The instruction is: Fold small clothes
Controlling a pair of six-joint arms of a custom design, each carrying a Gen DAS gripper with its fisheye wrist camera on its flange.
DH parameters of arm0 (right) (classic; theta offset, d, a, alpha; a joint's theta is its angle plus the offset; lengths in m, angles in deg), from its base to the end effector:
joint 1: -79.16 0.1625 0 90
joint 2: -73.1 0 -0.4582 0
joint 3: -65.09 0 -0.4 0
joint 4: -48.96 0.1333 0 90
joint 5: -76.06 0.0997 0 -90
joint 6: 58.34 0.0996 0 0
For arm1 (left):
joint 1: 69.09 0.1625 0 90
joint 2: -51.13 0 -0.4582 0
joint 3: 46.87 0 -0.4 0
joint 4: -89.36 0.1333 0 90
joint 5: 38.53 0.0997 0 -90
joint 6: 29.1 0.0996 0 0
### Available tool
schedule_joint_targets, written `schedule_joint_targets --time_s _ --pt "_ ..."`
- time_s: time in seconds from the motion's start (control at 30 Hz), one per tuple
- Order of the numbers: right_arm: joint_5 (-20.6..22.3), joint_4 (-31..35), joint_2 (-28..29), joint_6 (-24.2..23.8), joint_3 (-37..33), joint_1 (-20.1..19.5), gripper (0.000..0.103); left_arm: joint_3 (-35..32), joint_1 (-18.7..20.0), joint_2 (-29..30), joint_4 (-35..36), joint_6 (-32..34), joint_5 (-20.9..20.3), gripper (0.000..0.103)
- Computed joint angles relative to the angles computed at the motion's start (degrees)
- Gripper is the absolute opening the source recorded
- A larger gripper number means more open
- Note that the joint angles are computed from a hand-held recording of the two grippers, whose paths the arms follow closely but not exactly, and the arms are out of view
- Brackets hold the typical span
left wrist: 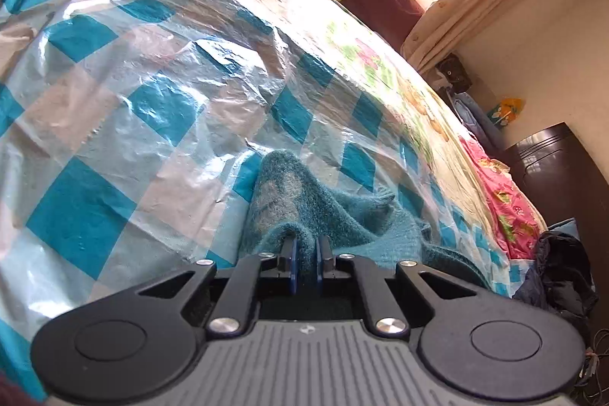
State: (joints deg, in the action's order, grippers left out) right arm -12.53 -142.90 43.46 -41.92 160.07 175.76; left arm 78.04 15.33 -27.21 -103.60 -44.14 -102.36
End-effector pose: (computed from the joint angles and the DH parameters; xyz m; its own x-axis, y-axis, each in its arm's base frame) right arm 0.2158 -0.6842 0.0049 -0.9771 0.1015 -0.1872 0.1916 0.8024 -0.5652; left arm 0.1280 -0.5121 0.3543 -0.9111 -0.4117 -0.0197 -0.1891 0.4598 -0.8676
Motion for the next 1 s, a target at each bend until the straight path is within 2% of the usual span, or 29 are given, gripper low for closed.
schedule_joint_targets --time_s 0.07,0.13,0.2,0.23,0.3,0.4,0.47,0.5,0.53,0.6,0.67,0.73,0.77,0.9,1.0 --pt "-0.77 0.71 1.33 0.63 -1.59 -0.18 0.016 0.14 0.31 0.94 -1.85 0.16 0.23 0.014" --pt "0.45 1.58 1.72 2.41 -2.32 -0.66 0.020 0.67 0.76 0.71 -2.79 -0.88 -0.53 0.015" --pt "3.40 1.41 1.40 4.91 -1.93 -1.42 0.036 1.12 1.00 0.05 -2.68 -2.30 -0.81 0.016" --pt "4.70 0.98 1.24 5.50 -1.80 -1.70 0.038 1.41 0.86 -0.39 -2.50 -3.17 -0.66 0.017" --pt "5.39 -0.29 0.92 5.89 -1.55 -1.65 0.053 2.06 0.21 -0.89 -3.14 -3.71 -0.15 0.018" --pt "5.25 -4.27 0.18 3.04 -0.28 -0.99 0.062 2.95 -1.72 -1.35 -4.33 -2.26 2.59 0.022" --pt "4.71 -5.69 -0.33 -0.26 0.25 -0.41 0.063 3.17 -2.43 -1.43 -5.29 -1.46 3.40 0.024" --pt "3.39 -5.48 -0.42 -2.18 0.11 0.09 0.063 3.27 -2.77 -1.39 -6.03 -1.27 4.18 0.026" --pt "1.82 -5.21 -0.57 -4.09 0.15 0.57 0.063 3.41 -3.16 -1.03 -7.83 -0.91 5.44 0.032" --pt "-3.54 -4.32 -0.52 -10.03 -0.07 2.03 0.063 3.39 -3.30 -0.69 -10.65 -1.42 6.65 0.043" --pt "-7.62 -4.10 -0.19 -14.68 -0.12 3.07 0.063 3.29 -3.44 -0.72 -11.75 -2.72 7.95 0.043" --pt "-11.55 -4.59 0.48 -18.57 -0.33 3.96 0.063 3.45 -4.88 -0.32 -13.32 0.53 11.81 0.043" --pt "-12.64 -4.88 0.81 -20.21 -0.42 4.17 0.063 3.87 -6.02 -0.11 -14.25 3.63 14.23 0.043" --pt "-15.67 -5.17 1.75 -25.08 -0.69 4.53 0.063 5.26 -8.88 1.32 -15.28 12.71 19.15 0.045" --pt "-17.90 -3.86 2.78 -27.55 -2.11 4.78 0.063 5.83 -8.94 3.08 -14.73 15.44 20.24 0.045"
